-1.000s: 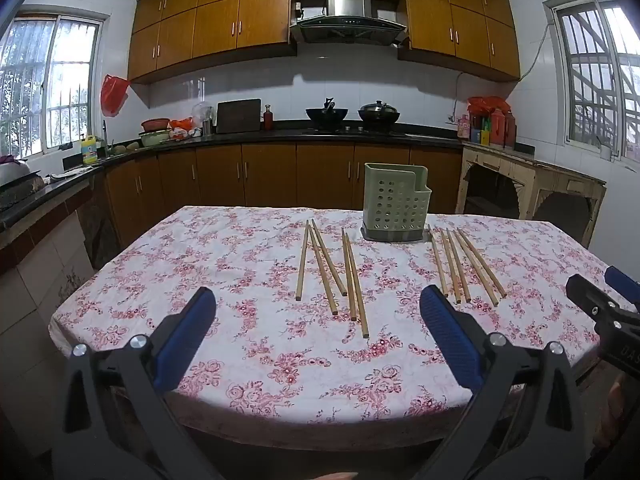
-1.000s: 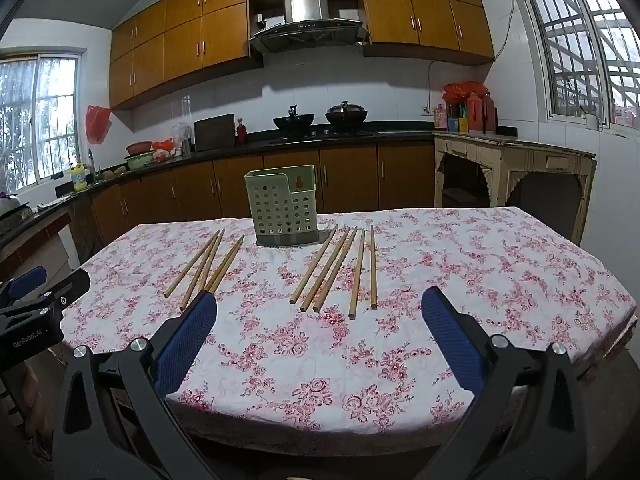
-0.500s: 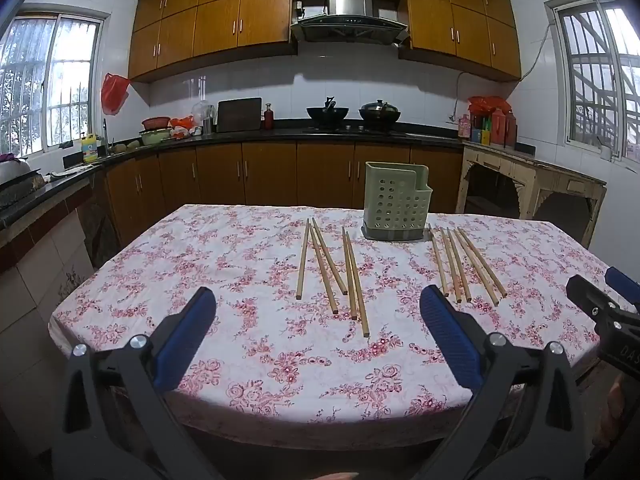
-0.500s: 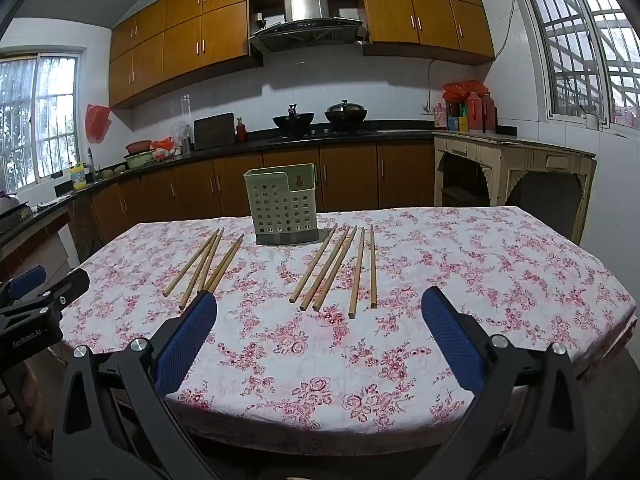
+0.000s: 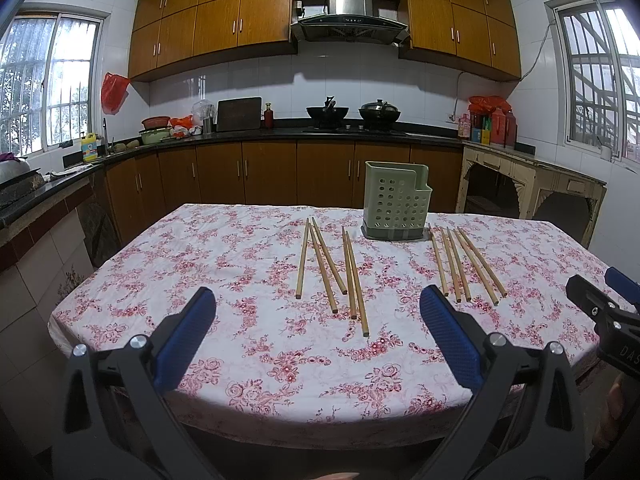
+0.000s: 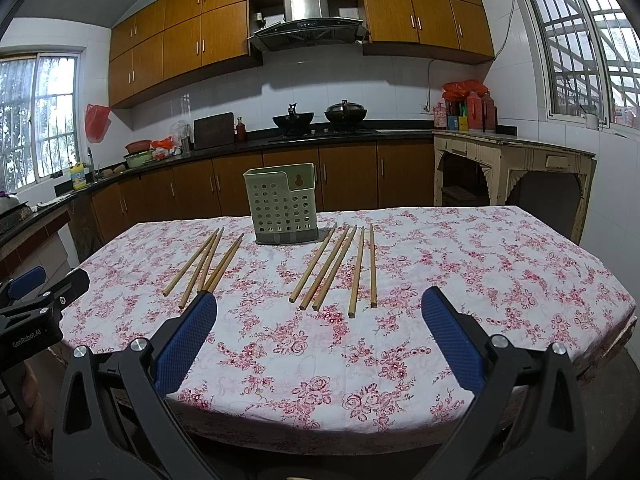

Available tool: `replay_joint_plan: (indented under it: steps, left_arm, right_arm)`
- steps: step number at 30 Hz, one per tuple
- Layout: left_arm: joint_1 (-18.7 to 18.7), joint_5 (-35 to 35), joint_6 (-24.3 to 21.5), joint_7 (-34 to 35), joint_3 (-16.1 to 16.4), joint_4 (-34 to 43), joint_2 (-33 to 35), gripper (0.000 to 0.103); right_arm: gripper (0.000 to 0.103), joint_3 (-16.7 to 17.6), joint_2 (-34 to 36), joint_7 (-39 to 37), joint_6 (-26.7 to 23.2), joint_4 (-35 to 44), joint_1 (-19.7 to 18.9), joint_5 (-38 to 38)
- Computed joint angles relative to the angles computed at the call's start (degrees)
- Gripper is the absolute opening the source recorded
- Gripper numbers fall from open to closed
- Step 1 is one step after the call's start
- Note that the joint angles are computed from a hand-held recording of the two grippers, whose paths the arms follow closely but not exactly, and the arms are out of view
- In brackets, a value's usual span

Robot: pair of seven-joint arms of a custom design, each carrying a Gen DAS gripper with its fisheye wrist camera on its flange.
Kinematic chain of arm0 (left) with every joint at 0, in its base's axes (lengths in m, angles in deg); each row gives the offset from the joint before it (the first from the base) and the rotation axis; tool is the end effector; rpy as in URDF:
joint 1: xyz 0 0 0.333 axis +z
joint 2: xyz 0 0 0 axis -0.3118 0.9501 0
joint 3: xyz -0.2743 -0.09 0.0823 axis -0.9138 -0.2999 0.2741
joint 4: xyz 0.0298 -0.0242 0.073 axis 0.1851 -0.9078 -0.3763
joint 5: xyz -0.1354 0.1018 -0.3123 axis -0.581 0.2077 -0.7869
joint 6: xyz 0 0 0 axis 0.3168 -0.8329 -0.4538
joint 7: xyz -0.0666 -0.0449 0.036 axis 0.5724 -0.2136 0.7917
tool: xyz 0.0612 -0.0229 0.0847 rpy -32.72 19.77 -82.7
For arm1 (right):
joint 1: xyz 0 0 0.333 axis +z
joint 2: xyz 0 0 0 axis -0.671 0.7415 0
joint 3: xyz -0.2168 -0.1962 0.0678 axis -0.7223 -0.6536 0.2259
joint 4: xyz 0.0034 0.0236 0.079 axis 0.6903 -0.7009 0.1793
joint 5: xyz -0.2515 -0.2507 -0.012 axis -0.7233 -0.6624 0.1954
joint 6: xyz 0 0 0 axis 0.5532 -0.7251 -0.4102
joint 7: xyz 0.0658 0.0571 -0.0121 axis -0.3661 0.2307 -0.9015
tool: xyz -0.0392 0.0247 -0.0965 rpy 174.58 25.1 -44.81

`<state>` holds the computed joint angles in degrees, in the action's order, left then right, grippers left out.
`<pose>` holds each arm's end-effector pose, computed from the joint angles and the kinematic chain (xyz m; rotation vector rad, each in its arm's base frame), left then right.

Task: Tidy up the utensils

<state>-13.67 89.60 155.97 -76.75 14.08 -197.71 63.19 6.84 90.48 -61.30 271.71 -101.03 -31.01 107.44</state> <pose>0.4982 -0.0817 0.5491 -1.6974 1.1591 -0.7615 0.5808 0.1886 0.5368 -1.6169 1.1712 -0.6879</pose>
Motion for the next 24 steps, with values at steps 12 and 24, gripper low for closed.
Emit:
replay_joint_plan:
  steps: [12, 24]
  left_arm:
    - [-0.1, -0.2, 0.0, 0.2, 0.1, 0.0, 0.0, 0.099]
    - [0.0, -0.2, 0.0, 0.1, 0.0, 0.0, 0.0, 0.099]
  right_arm:
    - [0.101, -0.3, 0.1, 0.5, -0.1, 0.0, 0.2, -0.4]
    - [0.101, 0.2, 0.2, 0.7, 0.0, 0.0, -0.2, -0.8]
